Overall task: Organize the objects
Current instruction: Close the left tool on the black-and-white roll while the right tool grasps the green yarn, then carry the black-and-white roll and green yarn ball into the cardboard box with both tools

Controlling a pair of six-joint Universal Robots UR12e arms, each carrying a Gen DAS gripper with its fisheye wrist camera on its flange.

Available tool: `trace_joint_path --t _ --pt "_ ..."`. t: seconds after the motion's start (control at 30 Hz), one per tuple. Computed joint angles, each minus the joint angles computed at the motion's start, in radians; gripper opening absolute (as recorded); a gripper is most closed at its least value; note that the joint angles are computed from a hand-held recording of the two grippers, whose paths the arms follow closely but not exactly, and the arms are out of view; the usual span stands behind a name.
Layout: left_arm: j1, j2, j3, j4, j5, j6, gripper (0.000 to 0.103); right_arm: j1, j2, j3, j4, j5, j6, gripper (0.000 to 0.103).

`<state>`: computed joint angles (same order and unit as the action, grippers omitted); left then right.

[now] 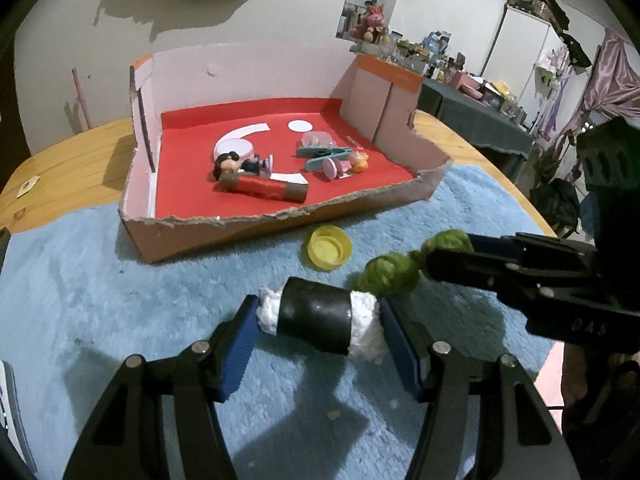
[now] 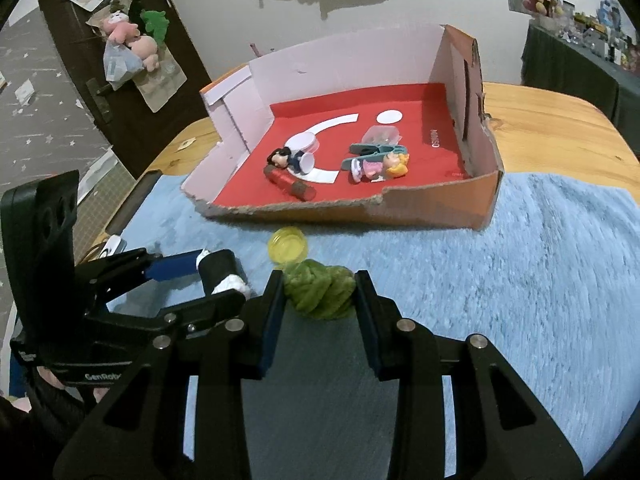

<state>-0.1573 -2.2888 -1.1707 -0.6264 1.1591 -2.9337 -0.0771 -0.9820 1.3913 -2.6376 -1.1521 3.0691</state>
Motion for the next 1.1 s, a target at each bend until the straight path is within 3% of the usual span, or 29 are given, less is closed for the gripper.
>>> trace_joint_path --t 0.5,1.1 --pt "0.002 0.040 -0.059 0.071 -0.008 -0.006 0.063 0.003 -0.051 0.067 -0.072 -0.003 -0.001 0.033" --pt "0.003 0.005 0.023 0.064 -0.020 -0.027 0.063 0.001 -0.028 0.009 -0.053 -0.001 -0.003 0.033"
